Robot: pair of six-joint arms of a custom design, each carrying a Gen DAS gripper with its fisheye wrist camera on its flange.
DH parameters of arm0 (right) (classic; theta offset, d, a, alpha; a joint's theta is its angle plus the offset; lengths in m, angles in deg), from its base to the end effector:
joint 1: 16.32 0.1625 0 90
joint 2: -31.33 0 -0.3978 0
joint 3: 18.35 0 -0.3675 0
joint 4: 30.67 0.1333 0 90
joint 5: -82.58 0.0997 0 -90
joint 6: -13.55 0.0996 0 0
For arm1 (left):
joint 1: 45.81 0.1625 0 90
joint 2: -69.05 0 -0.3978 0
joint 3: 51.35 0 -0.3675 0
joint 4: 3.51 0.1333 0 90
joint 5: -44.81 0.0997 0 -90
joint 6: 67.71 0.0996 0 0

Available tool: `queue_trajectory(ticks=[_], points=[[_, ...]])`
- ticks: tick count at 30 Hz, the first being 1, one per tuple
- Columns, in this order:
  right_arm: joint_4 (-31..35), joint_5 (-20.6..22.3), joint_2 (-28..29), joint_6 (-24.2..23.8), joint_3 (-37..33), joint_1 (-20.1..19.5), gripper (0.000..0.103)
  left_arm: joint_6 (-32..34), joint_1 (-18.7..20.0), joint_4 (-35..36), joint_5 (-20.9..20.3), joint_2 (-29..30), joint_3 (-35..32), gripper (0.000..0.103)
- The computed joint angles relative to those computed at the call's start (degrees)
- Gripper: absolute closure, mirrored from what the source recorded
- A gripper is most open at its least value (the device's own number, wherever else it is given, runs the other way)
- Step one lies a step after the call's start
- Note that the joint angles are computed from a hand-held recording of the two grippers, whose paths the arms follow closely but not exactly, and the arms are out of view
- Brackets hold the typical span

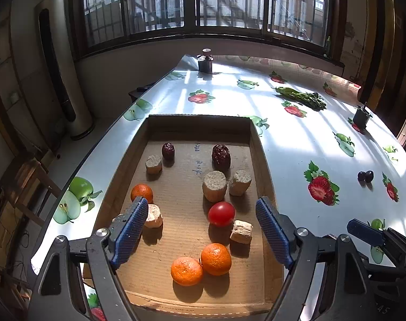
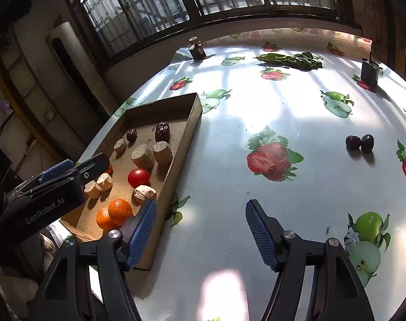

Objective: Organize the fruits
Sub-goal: 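Move both open tools back over the dark fruit on the table, then grasp a dark red date with the left tool while the right tool grasps a dark plum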

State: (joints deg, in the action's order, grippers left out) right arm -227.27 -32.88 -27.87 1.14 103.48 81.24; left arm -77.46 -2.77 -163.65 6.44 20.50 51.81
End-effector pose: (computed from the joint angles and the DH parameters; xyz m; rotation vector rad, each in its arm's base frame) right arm 0.1564 -0.4905 0.1823 0.2091 -2.5038 0.9853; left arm -0.2860 -0.5563 0.1282 0.6008 2.2690 -0.8191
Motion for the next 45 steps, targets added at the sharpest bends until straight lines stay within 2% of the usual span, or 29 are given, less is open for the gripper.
queue_trajectory(ticks=[5, 9, 12, 19, 23, 24, 26, 28, 32, 36, 38, 40, 45], points=[[0.52, -0.02, -0.22, 0.28, 0.2, -0.14, 0.029, -0.02, -0.1, 0.3, -0.64, -0.19, 0.08, 0.021], [0.35, -0.24, -0.98, 0.35, 0.56, -0.34, 0.029, 1.3, -0.4, -1.23, -2.83, -0.46, 0.52, 0.021], [0.6, -1.24, -3.68, 0.06, 1.38, -1.23, 0.029, 1.84, -0.5, -2.49, -5.13, -0.77, 0.84, 0.021], [3.94, -5.96, -15.47, 2.2, 3.42, -8.6, 0.026, 2.17, -0.46, -2.32, -8.4, 0.18, 0.12, 0.021], [4.97, -8.42, -17.54, 0.75, 0.66, -11.75, 0.026, 1.56, -0.3, -0.91, -11.59, 1.52, -1.12, 0.021], [5.48, -7.45, -17.51, 0.14, -0.28, -12.45, 0.027, 1.35, -0.27, -0.26, -12.41, 1.83, -1.47, 0.021], [6.74, -4.77, -16.82, 0.02, -2.49, -13.93, 0.037, 0.91, -0.41, 0.92, -13.49, 2.37, -1.89, 0.021], [7.64, -4.47, -14.71, 0.61, -5.42, -14.76, 0.052, 0.89, -0.87, 1.7, -13.29, 3.07, -2.24, 0.021], [9.98, -1.91, -11.37, 1.54, -9.34, -16.62, 0.054, 1.29, -1.55, 2.89, -13.0, 4.58, -3.42, 0.021], [11.39, 0.57, -9.69, 2.28, -10.43, -18.09, 0.056, 1.91, -1.82, 4.28, -13.7, 6.67, -5.82, 0.021], [10.96, 2.75, -9.64, 1.74, -10.03, -18.92, 0.063, 2.14, -1.82, 5.35, -14.99, 7.88, -7.44, 0.021], [12.94, 5.4, -10.93, 2.22, -9.56, -19.55, 0.076, 2.7, -1.98, 5.96, -16.16, 9.43, -9.18, 0.021], [10.29, 4.0, -13.23, 2.96, -7.27, -20.26, 0.079, 6.08, -2.97, 6.37, -19.15, 15.04, -15.1, 0.021]])
